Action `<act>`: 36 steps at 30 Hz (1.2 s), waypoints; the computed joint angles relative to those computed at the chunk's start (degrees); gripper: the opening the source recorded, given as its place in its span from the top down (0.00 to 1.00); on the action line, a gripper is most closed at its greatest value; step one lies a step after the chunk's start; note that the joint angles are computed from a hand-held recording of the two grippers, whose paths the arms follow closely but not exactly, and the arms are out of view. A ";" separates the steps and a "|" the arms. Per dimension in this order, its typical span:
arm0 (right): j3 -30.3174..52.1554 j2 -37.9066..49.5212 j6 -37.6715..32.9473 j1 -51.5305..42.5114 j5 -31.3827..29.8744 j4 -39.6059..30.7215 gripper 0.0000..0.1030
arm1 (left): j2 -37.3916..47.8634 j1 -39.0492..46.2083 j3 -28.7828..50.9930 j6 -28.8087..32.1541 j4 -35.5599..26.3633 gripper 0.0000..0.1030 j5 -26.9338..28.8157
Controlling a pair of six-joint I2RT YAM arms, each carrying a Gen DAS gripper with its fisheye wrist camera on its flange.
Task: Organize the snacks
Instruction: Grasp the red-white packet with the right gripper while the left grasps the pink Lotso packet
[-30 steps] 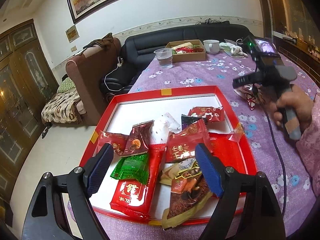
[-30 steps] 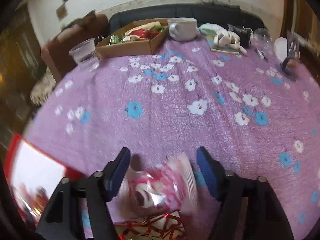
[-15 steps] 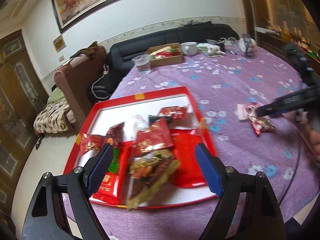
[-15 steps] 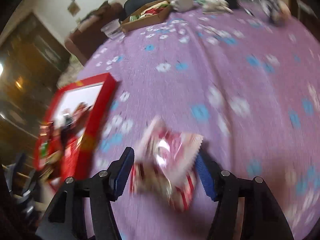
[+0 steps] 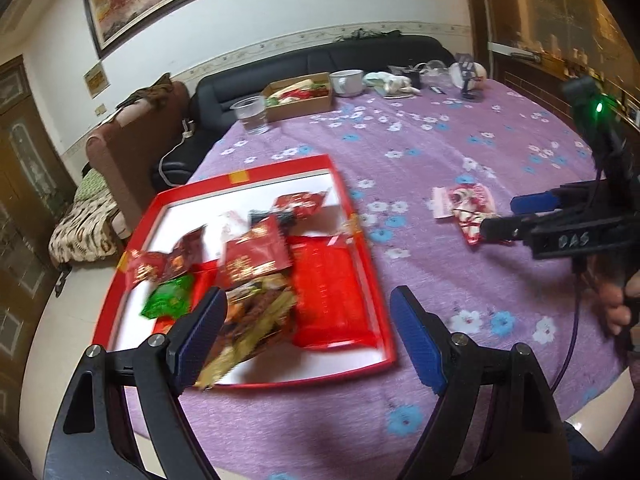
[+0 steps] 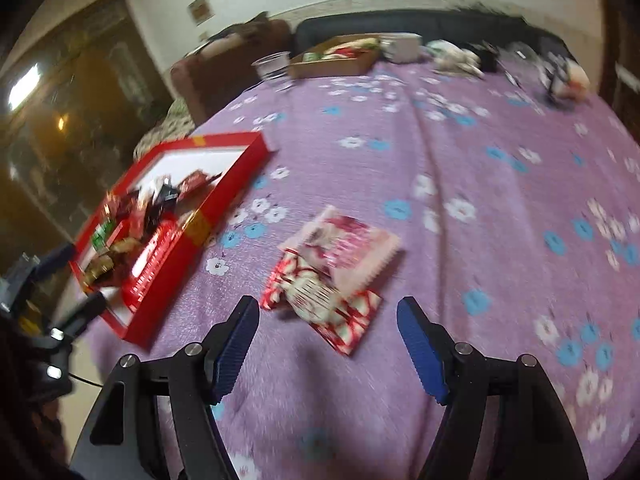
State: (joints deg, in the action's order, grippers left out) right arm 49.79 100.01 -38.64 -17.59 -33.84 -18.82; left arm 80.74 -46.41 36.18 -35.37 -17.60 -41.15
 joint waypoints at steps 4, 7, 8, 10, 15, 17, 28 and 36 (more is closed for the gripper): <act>0.35 3.26 2.17 5.00 2.98 2.94 0.30 | -2.56 2.77 -2.45 -0.77 0.27 0.18 1.57; -0.85 2.99 3.68 7.91 6.04 4.98 0.30 | -3.53 4.27 -3.99 -0.59 1.37 0.18 2.90; -1.12 2.45 2.94 8.48 5.61 3.80 0.31 | -3.69 4.54 -4.39 -0.39 1.77 0.18 3.15; -1.29 1.73 -0.59 9.29 4.43 -0.24 0.34 | -4.02 5.10 -4.97 -0.03 2.27 0.18 3.60; -4.11 -0.15 -3.88 7.90 6.27 0.74 0.34 | -5.00 6.11 -6.20 0.69 3.21 0.18 4.43; -3.95 0.11 -4.01 6.02 6.37 1.33 0.35 | -4.93 6.58 -6.45 0.74 3.55 0.18 4.88; -7.99 -1.35 0.96 4.62 5.39 9.68 0.64 | -1.60 3.44 -3.01 -0.37 1.16 0.18 3.54; 3.43 8.97 3.25 -6.51 -7.60 -1.33 0.87 | 3.80 0.94 1.84 -0.49 -0.90 0.18 2.81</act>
State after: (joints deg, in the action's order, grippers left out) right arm 53.23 108.98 -35.40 -24.10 -41.43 -20.16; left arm 84.54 -45.47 38.02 -35.86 -18.50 -38.34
